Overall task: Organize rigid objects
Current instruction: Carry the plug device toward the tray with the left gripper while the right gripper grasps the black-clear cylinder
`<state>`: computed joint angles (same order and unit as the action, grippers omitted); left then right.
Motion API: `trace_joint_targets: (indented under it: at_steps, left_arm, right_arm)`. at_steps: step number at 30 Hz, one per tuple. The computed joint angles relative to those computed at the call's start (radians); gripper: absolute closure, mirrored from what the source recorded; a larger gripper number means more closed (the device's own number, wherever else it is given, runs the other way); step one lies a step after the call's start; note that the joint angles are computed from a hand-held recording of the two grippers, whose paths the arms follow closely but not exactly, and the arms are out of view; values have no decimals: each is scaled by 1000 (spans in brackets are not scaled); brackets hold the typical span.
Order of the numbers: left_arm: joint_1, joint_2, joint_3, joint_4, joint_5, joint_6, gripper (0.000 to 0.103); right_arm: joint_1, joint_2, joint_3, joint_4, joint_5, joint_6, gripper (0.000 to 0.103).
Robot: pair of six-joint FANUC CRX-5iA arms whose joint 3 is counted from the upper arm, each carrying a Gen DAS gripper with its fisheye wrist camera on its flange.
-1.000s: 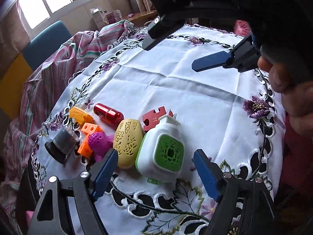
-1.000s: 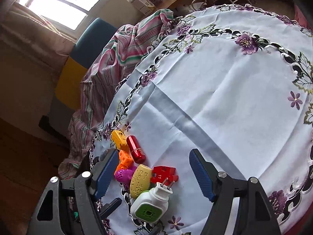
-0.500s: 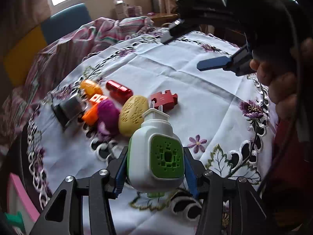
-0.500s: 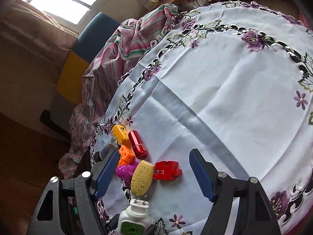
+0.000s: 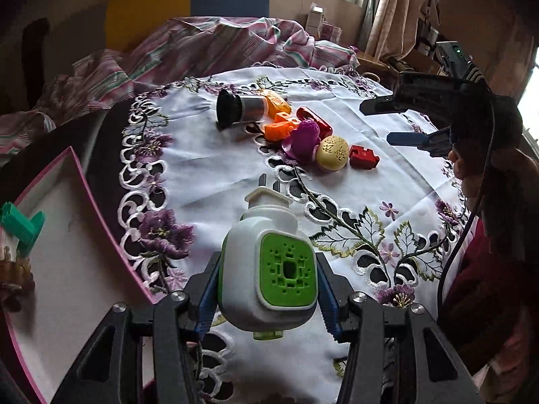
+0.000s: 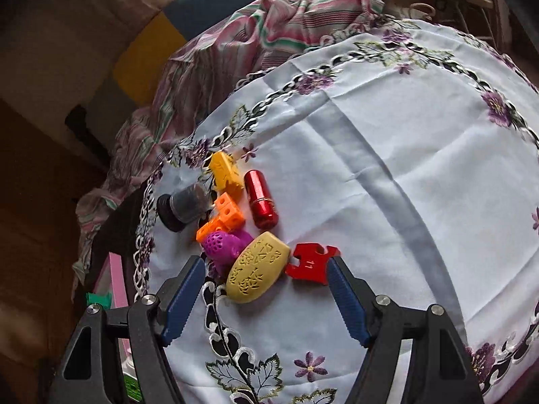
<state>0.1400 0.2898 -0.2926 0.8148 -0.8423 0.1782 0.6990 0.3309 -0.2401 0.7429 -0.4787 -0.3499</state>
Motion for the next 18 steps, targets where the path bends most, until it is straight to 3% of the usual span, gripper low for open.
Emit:
trace_joint_targets:
  at_steps: [4,6,10,18]
  left_arm:
    - [32,-16,-10,43,-18,-11,51]
    - [44,-22,-14,64,-24,-20,51]
    - [71,-28,-17,88,-40,-18,51]
    - [127,-32,-16,133,-65,3,51]
  right_arm:
    - [11,82,172,-103,-68,237,25]
    - [10,146,295,-161,-120,384,20]
    - [-1,293,558,-291,-249,634,19]
    - [-28,591,1045,-391,-589,870,19]
